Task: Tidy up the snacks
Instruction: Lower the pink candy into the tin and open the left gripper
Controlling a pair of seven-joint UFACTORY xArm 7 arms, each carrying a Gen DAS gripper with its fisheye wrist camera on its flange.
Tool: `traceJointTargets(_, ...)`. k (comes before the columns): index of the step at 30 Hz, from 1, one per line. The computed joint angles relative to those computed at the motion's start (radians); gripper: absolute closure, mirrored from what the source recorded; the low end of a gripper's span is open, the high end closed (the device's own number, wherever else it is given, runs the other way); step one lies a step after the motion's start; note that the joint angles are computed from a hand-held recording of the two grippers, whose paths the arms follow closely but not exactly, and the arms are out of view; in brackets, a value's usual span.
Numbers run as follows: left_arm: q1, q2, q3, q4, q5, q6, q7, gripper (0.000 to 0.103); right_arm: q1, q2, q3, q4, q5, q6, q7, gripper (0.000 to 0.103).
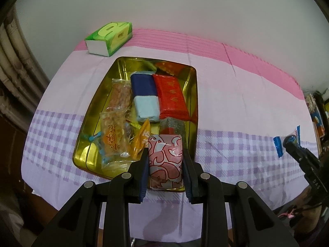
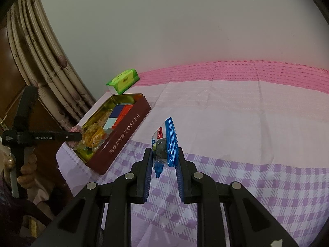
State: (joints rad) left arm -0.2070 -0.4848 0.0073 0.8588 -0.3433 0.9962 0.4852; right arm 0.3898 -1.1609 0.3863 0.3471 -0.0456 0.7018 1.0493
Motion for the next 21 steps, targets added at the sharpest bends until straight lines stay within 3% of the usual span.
traceJointTargets(21,-0.004,0.036,-0.034,-0.055,0.086,-0.125,-0.008,0.073,0.006,0.028,-0.006,0.002,0.008,-0.022,0.006,0.084)
